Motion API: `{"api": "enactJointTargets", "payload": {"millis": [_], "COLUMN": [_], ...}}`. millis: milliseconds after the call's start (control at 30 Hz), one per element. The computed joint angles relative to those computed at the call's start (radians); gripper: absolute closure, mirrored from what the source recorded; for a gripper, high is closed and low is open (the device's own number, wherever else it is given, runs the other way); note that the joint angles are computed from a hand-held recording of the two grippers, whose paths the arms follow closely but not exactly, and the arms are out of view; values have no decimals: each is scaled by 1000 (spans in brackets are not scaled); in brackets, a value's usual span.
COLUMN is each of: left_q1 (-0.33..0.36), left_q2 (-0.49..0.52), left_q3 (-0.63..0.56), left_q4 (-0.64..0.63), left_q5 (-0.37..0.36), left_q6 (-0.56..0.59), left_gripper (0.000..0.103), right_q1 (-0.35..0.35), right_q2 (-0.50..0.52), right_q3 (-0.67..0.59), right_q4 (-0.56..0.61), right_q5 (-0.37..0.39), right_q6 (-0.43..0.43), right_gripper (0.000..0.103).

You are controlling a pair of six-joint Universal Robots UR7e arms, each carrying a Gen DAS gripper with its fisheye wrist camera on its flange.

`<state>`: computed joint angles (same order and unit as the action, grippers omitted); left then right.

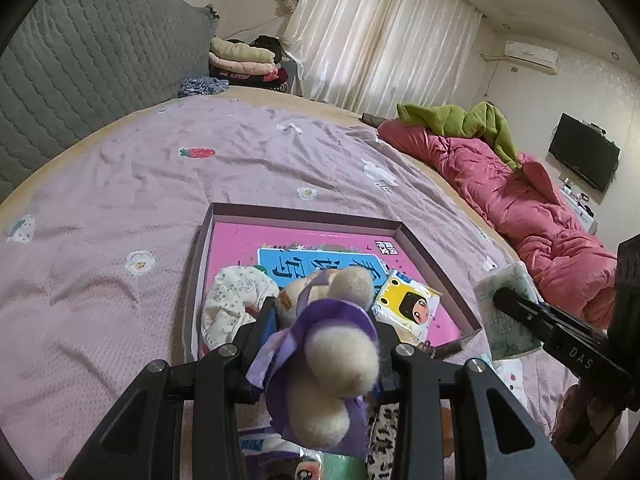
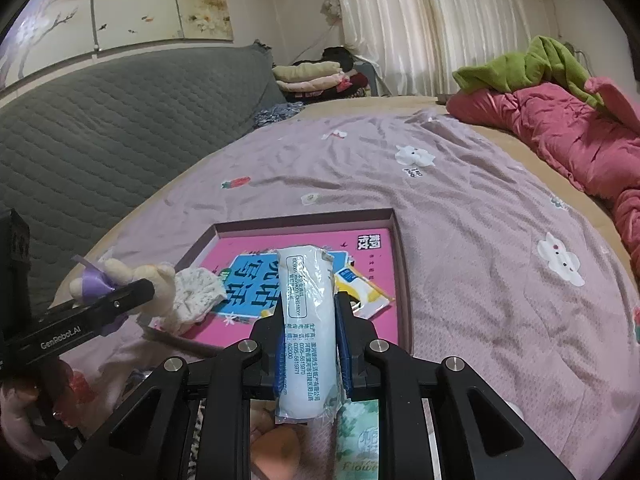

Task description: Organize soft objects

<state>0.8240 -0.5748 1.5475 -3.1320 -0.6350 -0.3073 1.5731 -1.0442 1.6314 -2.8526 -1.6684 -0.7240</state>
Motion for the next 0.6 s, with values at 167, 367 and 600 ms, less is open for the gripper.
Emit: {"api": "enactJointTargets", "payload": {"millis": [167,367,600], "left_q1": [14,30,38], "left_q2": [12,24,40], "left_q3": [-31,-62,-95], "left_q4": [8,45,50], "left_q5": [-11,-29,-26], "left_q6": [8,11,34], "left_gripper": [65,65,65], "right_q1": [-3,0,1], "right_q2": [12,32,49], "right_q3": [-20,-42,-64], "right_q4": [7,5,-7], "right_q5": [-8,-15,-16], "right_q6": [1,-3,-5], "right_gripper": [82,82,82]}}
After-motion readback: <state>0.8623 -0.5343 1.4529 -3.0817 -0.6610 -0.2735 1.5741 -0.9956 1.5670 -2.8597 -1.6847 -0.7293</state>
